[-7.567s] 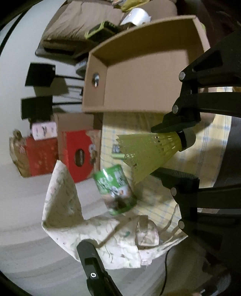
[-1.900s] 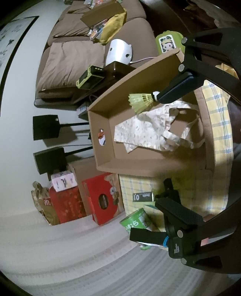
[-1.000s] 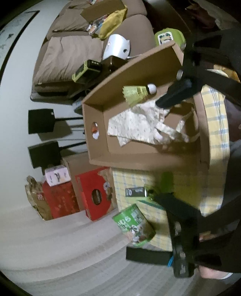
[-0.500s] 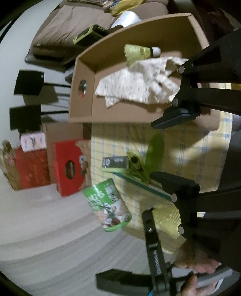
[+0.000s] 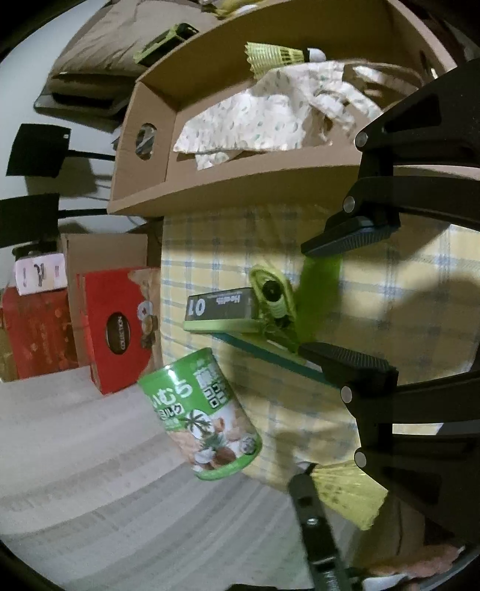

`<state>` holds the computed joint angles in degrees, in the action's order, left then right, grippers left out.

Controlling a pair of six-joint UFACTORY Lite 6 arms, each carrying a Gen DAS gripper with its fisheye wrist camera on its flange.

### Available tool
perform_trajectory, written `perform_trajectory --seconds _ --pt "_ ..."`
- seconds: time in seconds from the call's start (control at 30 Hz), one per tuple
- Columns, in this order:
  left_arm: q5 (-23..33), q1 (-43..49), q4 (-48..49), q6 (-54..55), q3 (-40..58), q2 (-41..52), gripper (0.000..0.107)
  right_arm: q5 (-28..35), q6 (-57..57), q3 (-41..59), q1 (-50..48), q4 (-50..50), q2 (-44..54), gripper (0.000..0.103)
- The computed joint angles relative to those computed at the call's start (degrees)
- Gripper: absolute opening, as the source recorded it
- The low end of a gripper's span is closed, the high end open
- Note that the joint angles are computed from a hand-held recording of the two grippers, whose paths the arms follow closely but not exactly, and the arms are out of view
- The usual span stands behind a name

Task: Organize objects
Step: 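Lift the shuttlecock with the left gripper while the right tool approaches the racket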

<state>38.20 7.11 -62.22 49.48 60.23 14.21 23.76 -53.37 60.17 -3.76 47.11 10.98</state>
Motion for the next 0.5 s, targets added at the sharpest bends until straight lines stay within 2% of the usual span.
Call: perform_trajectory --seconds 0.13,0.5 --pt "0.08 0.22 -0.40 0.64 -0.02 0.37 0.025 0.66 0.09 1.71 1.27 0.69 2.81 0.049" --pt "1.06 1.23 -1.15 2.26 1.00 2.63 0.025 7.32 2.47 10.46 2.08 6.53 14.33 0.034"
